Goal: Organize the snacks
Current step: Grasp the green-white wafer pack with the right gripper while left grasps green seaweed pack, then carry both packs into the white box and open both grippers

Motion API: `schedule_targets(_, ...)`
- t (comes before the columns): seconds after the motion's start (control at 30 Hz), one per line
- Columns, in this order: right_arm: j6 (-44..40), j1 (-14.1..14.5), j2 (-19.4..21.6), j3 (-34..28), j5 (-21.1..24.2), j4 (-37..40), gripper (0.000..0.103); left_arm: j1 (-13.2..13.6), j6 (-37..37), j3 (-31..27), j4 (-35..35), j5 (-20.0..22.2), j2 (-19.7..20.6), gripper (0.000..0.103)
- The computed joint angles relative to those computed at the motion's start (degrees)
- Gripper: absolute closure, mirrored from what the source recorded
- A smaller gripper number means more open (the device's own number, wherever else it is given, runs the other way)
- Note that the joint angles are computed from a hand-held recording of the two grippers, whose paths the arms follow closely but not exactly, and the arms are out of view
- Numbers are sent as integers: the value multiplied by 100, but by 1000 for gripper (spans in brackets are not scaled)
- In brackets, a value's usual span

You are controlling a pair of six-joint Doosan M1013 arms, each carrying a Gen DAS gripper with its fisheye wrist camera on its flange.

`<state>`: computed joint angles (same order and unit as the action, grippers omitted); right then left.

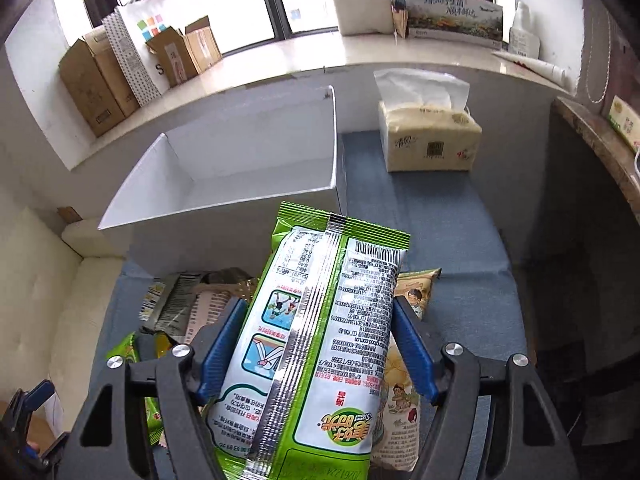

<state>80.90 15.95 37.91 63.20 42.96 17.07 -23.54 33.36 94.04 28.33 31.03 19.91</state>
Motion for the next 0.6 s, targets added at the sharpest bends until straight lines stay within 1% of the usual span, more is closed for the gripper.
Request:
schedule_targets(0.07,-234,-26,-240,344,-361,250,26,68,123,-54,-361,21,76,0)
schedule_targets(0.1,-432,-47,-363,533,-550,451,26,91,103,-100,-441,101,124,0)
schedule_targets(0.17,-786,-86,-544,812,-800,822,26,118,-24,-290,-536,485,287,0)
schedule_targets(0.2,-922,-82,-621,910,-847,1000,26,145,-7,-401,-665,676,381,0)
schedule_targets(0.3,-1392,-107,-841,1249,-1076,1515,26,200,-139,-656,-798,1015,629,0)
schedule_targets(0.37,-1636,-136,-931,1395,-1109,1795,26,195,-317,-781,-619,1104,784,0)
schedule_targets(0.43,-1839,-159,-1003,1508,-1110,2077,26,209,-511,-963,-620,1417,952,0)
schedule_targets(0.47,-1889,-164,-1020,1541,-1122,2102,26,214,-641,-1000,-586,1455,1005,0)
schedule_targets(0.53,-1943,-166,-1076,1628,-1164,2161,26,183,-994,-1155,-333,1798,1149,0)
schedule_targets(0.57,-1997,-172,-1089,1653,-1148,2232,26,179,-1011,-1248,-320,1990,1235,0)
schedule_targets(0.6,-2029,-177,-1091,1664,-1132,2280,26,197,-974,-1314,-398,2077,1301,0)
